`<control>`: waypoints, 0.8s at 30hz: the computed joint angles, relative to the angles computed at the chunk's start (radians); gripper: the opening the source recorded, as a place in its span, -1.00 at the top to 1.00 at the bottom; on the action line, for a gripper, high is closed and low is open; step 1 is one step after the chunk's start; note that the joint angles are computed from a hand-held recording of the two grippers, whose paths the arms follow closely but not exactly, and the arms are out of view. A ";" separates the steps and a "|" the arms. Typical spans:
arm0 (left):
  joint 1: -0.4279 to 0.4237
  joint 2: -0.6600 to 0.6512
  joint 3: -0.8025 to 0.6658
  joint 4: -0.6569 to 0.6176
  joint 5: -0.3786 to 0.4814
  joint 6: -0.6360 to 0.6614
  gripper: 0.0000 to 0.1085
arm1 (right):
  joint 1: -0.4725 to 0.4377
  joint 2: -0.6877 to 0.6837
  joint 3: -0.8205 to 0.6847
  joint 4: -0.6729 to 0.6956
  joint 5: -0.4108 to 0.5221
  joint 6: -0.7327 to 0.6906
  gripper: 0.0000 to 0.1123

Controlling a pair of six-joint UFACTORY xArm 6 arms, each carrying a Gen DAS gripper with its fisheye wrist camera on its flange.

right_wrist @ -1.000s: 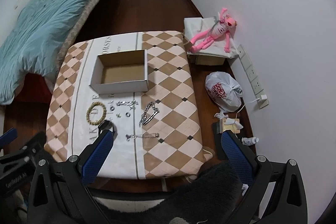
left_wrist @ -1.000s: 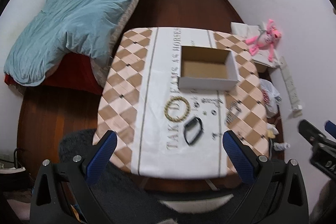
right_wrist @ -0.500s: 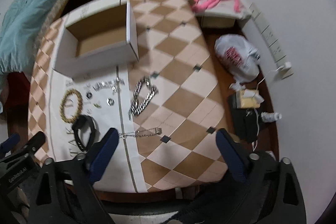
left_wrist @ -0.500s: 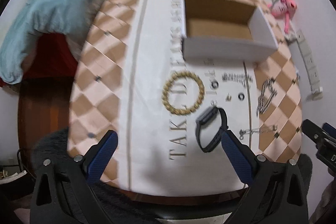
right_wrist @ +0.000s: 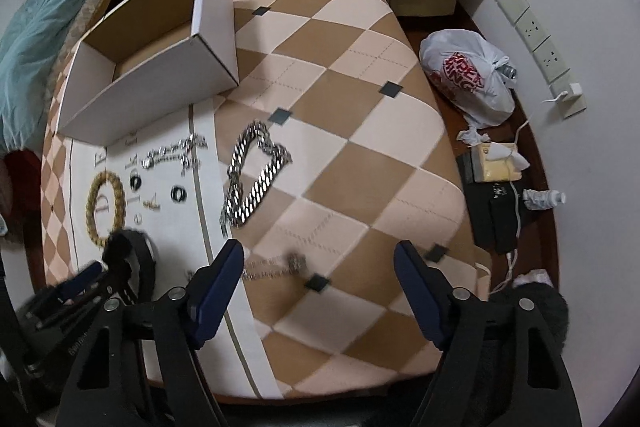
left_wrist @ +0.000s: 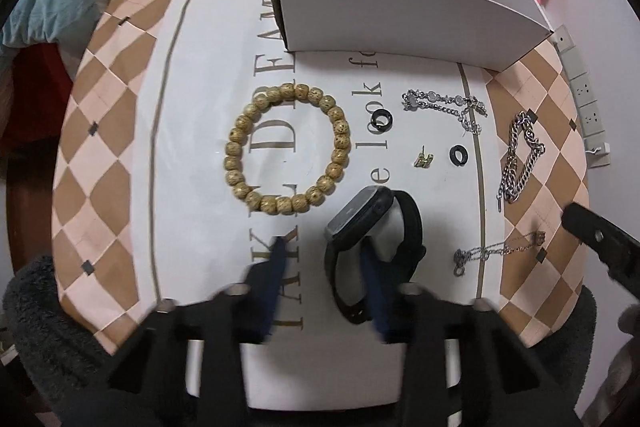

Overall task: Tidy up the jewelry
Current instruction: 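Grasp the black watch band with the left tool while the right tool grasps the chunky silver chain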

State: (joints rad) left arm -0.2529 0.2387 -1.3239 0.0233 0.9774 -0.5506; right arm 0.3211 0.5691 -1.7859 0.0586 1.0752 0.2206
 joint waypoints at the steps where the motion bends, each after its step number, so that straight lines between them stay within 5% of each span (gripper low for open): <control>1: 0.001 -0.001 0.004 0.002 -0.009 0.001 0.69 | 0.001 0.018 -0.018 0.005 -0.003 0.003 -0.38; 5: -0.001 -0.002 0.020 0.033 -0.041 -0.010 0.88 | 0.015 0.084 -0.083 -0.001 -0.028 0.022 -0.38; 10: -0.001 0.004 0.014 0.050 -0.042 -0.014 0.89 | 0.043 0.183 -0.204 -0.064 0.020 0.066 -0.22; 14: 0.014 0.010 0.014 0.046 -0.048 -0.002 0.89 | 0.061 0.170 -0.161 -0.103 -0.049 0.083 -0.09; 16: 0.011 0.001 0.036 0.049 -0.067 -0.008 0.90 | 0.069 0.153 -0.133 -0.133 -0.079 0.085 0.32; 17: 0.009 0.000 0.037 0.051 -0.069 -0.008 0.91 | 0.077 0.141 -0.113 -0.154 -0.094 0.081 0.85; 24: 0.017 -0.049 0.100 0.050 -0.110 0.014 0.92 | 0.031 0.093 -0.059 0.015 -0.128 0.008 0.86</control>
State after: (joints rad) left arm -0.2360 0.1895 -1.2237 0.0736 0.8672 -0.5364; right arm 0.3524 0.6618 -1.8447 0.0740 0.9468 0.2283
